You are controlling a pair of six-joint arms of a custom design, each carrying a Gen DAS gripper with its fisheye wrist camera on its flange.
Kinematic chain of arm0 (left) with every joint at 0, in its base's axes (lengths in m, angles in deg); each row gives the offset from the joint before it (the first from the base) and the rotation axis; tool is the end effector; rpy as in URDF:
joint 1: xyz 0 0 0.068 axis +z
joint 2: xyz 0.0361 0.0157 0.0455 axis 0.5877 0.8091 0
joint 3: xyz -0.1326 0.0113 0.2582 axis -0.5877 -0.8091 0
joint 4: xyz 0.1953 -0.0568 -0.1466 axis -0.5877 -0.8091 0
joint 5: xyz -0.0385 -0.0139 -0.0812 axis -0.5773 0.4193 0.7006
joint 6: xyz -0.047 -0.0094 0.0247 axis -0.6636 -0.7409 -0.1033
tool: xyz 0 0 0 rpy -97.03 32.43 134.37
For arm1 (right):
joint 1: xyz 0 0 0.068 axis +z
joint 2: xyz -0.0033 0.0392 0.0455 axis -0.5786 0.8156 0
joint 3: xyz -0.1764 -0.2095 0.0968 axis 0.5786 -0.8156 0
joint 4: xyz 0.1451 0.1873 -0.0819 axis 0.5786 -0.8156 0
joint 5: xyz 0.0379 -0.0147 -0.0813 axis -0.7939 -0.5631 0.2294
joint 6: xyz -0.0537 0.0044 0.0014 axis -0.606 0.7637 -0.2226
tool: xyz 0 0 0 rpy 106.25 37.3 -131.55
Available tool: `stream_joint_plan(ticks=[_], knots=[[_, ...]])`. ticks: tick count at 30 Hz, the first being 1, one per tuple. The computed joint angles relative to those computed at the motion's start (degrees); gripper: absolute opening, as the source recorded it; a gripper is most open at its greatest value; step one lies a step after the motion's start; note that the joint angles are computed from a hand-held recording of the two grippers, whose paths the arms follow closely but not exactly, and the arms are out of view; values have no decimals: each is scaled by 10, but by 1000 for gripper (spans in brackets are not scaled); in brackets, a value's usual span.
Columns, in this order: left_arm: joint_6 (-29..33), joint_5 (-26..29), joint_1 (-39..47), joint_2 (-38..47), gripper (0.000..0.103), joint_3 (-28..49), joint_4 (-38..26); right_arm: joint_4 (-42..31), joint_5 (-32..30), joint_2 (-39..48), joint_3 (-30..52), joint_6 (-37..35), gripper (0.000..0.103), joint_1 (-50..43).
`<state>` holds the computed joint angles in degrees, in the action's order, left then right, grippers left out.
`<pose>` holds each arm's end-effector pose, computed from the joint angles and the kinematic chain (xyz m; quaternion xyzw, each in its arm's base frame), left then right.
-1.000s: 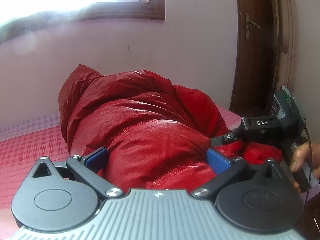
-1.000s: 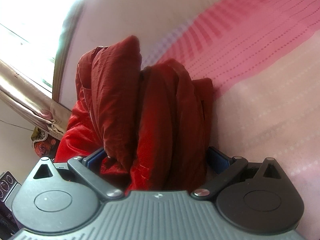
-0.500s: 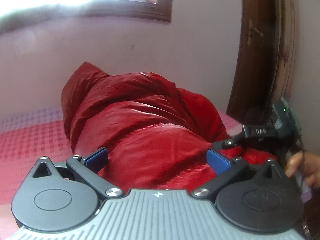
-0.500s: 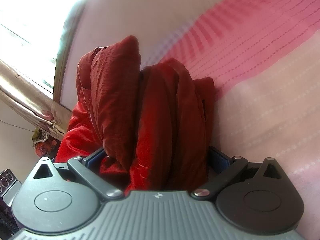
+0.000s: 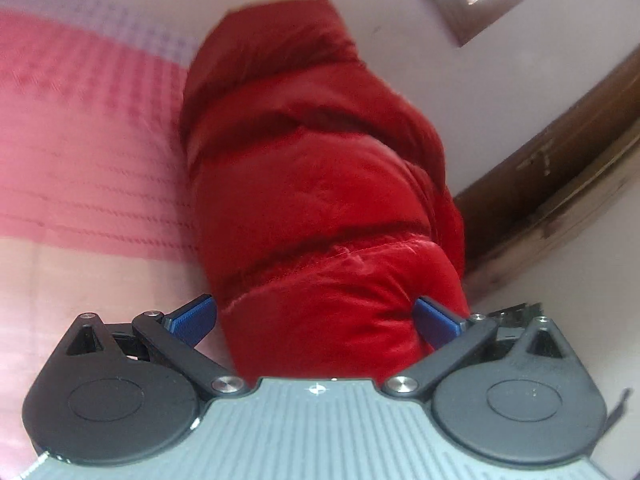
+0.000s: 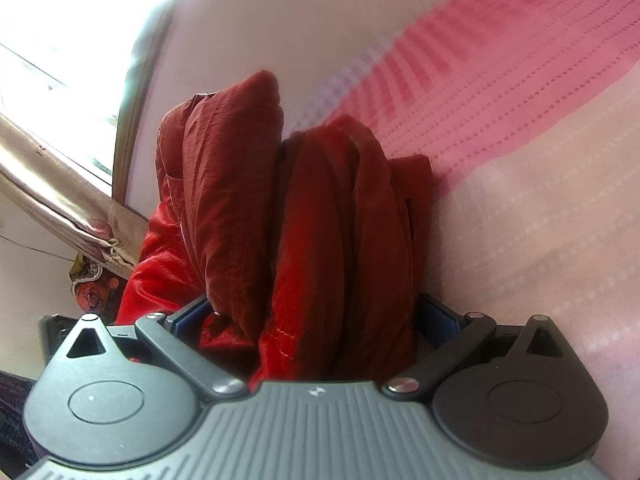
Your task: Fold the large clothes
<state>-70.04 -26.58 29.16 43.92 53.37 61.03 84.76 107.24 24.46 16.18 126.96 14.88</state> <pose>0.3652 -0.0731 0.1805 0.2100 0.8444 -0.4497 0.2016 0.0937 0.0844 0.1505 0.3102 0.7733 0.3458 0.4315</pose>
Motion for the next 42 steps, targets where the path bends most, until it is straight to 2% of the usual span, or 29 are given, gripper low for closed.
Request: stream_joint_plan(ticks=[5,10,13,15,16,19,22,26,30,37,42], knots=[[18,27,-21,56,103,57,-42,15,-16,10,-2,-8,103,-14],[-3,29,-31,73,103,56,-23,80,-48,65,-5,-50,103,-45],[-20,0,-37,23,100,-16,64,97,4,99,-1,-57,103,-5],[-41,-23,-43,-8,95,-59,117,99,56,115,4,-48,98,36],[-53,-38,-47,-26,93,-80,144,93,88,118,9,-40,92,61],[-61,-86,-64,-83,88,-138,200,26,151,110,42,-30,82,113],[-63,-117,-76,-118,85,-164,216,-28,191,113,73,-21,74,145],[-51,-154,-82,-163,82,-191,222,-41,221,144,102,-16,70,171],[-32,-181,-80,-208,81,-206,211,-20,238,193,124,-14,68,188],[7,-196,-45,-253,78,-213,184,29,229,264,169,-42,68,182],[31,-185,-3,-278,76,-217,166,71,200,312,205,-83,68,160]])
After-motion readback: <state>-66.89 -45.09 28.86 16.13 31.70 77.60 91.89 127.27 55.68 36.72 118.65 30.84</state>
